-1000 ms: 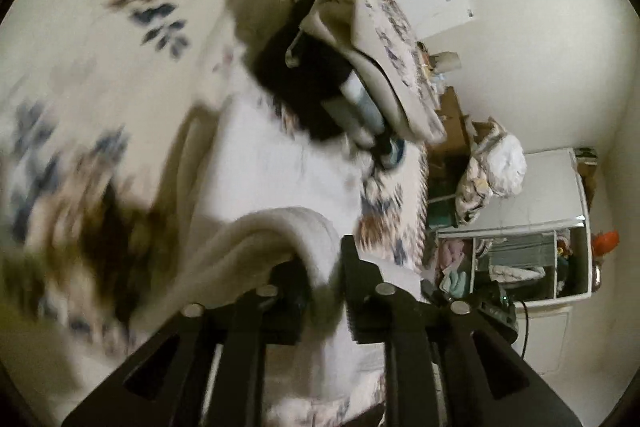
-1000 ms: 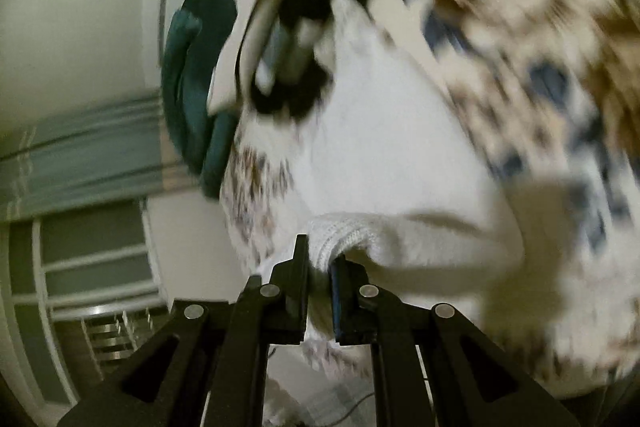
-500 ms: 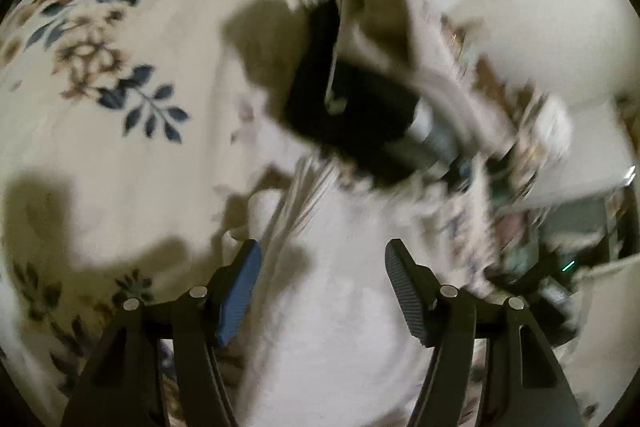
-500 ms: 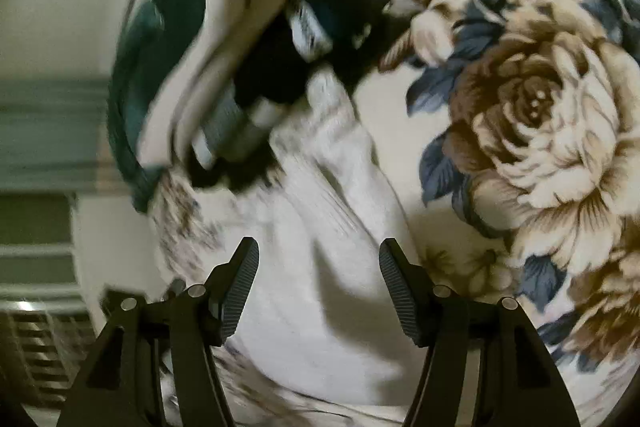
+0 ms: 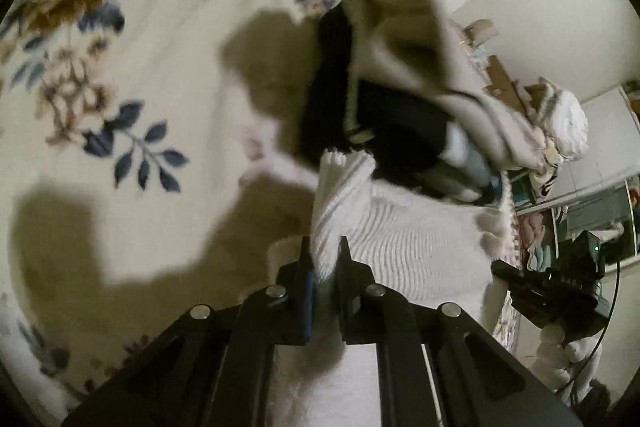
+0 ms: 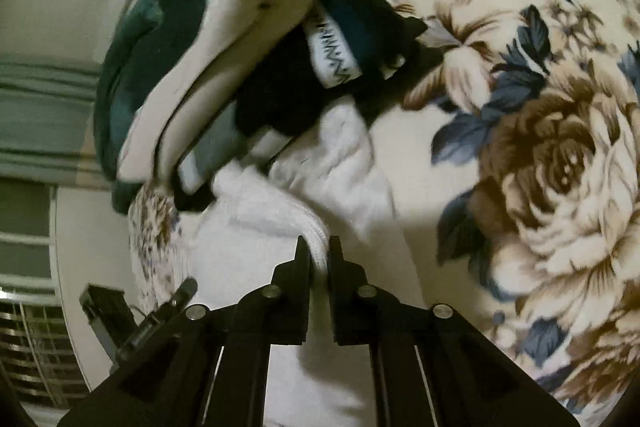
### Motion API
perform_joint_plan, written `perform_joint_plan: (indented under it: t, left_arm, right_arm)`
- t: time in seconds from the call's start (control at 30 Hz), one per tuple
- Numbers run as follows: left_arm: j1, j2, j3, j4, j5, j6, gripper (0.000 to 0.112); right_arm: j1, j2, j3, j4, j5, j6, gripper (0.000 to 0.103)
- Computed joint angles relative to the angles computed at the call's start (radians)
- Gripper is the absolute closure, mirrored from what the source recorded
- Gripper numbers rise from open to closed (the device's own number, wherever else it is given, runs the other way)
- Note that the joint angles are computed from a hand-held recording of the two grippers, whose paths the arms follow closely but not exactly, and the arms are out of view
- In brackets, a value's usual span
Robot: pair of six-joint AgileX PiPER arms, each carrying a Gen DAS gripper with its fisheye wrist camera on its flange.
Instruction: Fold small clothes
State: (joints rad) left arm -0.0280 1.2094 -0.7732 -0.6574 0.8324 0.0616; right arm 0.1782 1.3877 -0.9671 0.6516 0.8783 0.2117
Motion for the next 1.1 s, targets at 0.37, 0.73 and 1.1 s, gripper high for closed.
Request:
perform_joint_plan:
  t: [0.37,0.73,1.1]
  left_arm:
    - [0.238,0.042,0.042,-0.215,0.189,0.229,0.048]
    - [0.296,0.090,0.387,-0.509,0.227,0.583,0.038]
    - [0.239,-0.129,0.259,-0.405,0.247,0.300,0.081]
  right_arm:
    - [-0.012,0.129,-0.062,-0.078,0.081,0.017,0.055]
    - [-0.199,0.127,0.284,0.317,0.223,-0.585,0.005]
    - [-0.113,0.186,0.339,0.491,0.157,-0.715,0.063]
